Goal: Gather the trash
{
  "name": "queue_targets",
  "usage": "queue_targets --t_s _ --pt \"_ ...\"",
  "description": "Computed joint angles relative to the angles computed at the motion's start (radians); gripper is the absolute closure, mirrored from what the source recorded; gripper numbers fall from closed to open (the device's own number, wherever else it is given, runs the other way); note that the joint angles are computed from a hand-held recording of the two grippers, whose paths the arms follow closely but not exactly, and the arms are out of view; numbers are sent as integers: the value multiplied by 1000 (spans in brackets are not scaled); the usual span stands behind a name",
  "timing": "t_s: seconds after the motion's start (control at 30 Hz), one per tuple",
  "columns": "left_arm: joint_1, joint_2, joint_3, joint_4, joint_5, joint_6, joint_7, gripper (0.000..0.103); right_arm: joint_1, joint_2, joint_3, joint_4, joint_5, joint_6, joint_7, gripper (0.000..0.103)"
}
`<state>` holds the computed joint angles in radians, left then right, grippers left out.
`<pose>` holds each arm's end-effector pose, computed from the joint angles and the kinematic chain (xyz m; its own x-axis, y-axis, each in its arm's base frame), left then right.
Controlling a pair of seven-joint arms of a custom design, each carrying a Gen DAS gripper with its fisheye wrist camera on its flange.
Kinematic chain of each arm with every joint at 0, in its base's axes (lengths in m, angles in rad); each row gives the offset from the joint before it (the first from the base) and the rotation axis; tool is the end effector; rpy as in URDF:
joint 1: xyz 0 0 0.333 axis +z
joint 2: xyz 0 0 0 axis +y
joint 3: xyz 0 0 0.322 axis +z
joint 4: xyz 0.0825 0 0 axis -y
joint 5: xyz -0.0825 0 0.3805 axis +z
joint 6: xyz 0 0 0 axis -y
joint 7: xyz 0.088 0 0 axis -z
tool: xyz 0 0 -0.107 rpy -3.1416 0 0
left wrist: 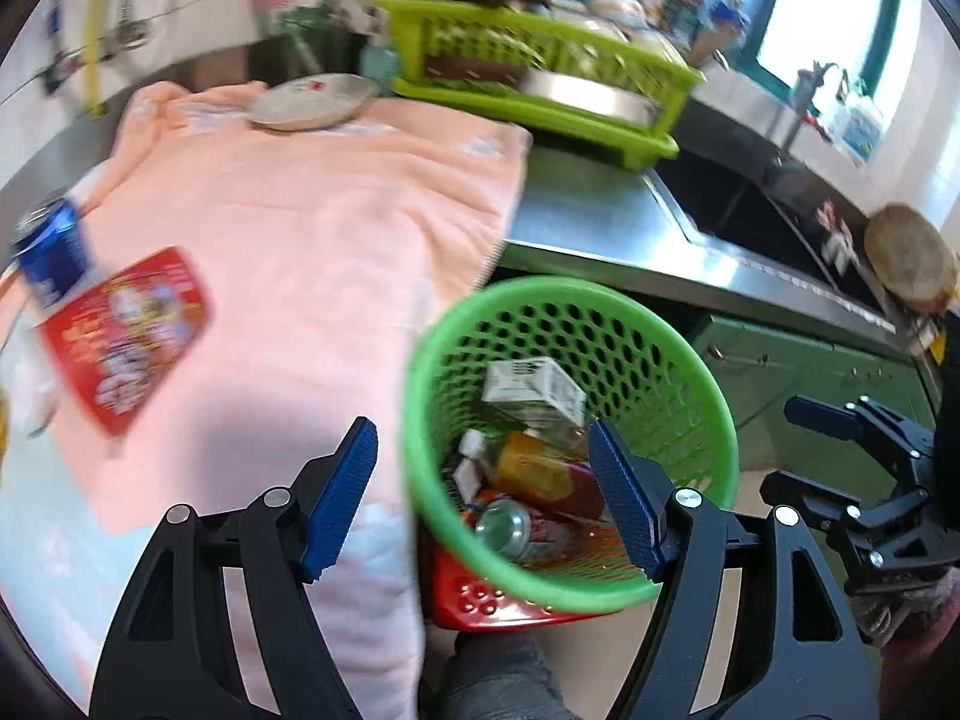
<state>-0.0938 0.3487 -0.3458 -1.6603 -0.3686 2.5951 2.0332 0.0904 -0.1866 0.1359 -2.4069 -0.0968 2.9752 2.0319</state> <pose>0.6459 -0.2608 0.4905 -0.5966 -0.7829 0.1763 -0.6844 0.3816 -0.6213 0.4966 0.1238 0.4813 -0.0555 -0.9761 -0.2103 -0.7357 0.1824 -0.6522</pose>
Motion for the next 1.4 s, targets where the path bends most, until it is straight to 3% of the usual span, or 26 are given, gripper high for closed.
queue_targets --t_s 0.13,0.37,0.7,0.83,1.07,1.4 --pt "52 -58 8 -58 -68 28 37 31 19 47 15 72 -23 -20 13 26" --pt "111 -135 67 -123 -164 73 83 31 133 171 -23 253 39 -82 -53 26" --pt "197 -153 133 -143 -258 104 90 31 226 434 -40 655 315 -257 -183 26" --pt "229 -148 144 -152 -289 113 103 31 242 582 -47 881 383 -345 -115 26" --pt "277 -132 148 -144 -363 95 140 31 297 827 -109 1265 333 -511 117 26" --pt "317 -115 152 -137 -432 84 176 31 267 1079 -89 1614 383 -593 409 26"
